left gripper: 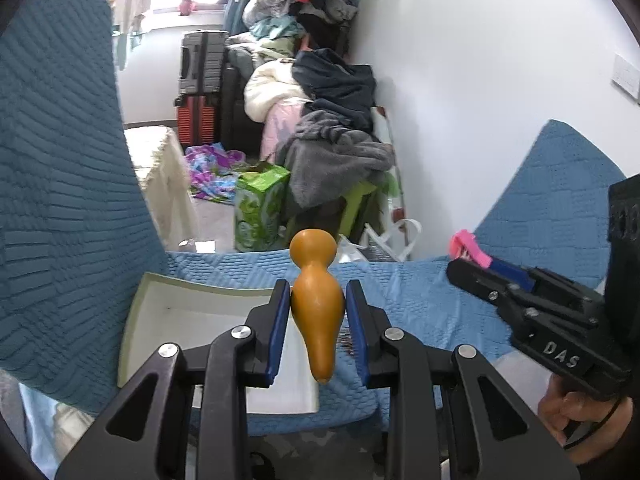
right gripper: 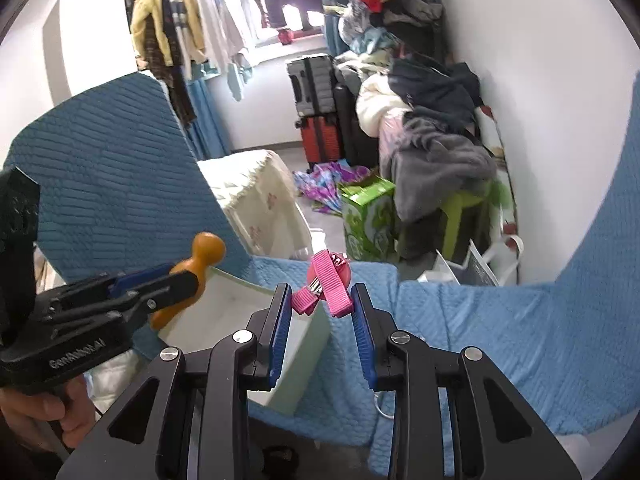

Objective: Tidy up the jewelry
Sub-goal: 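Carry both items over the box and open both grippers to release them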

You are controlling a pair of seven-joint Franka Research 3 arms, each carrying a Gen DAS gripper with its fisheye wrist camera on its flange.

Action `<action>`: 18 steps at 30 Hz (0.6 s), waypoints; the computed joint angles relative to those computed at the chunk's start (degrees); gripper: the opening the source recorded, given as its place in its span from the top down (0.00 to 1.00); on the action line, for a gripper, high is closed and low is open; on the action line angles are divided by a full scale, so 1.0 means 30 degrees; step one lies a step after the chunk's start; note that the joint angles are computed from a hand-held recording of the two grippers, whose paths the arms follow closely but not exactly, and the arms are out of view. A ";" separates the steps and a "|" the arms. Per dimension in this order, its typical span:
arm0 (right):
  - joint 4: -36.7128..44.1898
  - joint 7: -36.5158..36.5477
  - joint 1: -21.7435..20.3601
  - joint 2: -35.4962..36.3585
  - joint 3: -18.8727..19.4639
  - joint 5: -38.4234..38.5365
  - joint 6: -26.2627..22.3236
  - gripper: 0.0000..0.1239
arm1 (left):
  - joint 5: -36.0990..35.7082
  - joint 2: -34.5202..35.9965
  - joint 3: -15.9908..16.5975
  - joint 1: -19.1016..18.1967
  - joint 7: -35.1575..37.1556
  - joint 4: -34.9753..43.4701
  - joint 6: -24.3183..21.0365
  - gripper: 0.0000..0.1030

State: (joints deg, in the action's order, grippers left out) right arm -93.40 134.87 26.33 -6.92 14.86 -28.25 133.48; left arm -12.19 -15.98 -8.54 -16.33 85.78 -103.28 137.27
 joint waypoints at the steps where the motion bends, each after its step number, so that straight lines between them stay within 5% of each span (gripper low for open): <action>1: 0.0208 -0.0082 0.0028 0.0207 0.0029 -0.0015 0.0059 0.78 | 0.0096 0.0046 -0.0007 0.0079 -0.0133 -0.0017 0.0025 0.71; 18: 0.3552 -0.1918 0.2668 0.5316 -0.1621 0.2006 -0.0927 0.77 | 0.0159 -0.0450 0.0936 0.1130 -0.0328 -0.2906 0.0093 0.71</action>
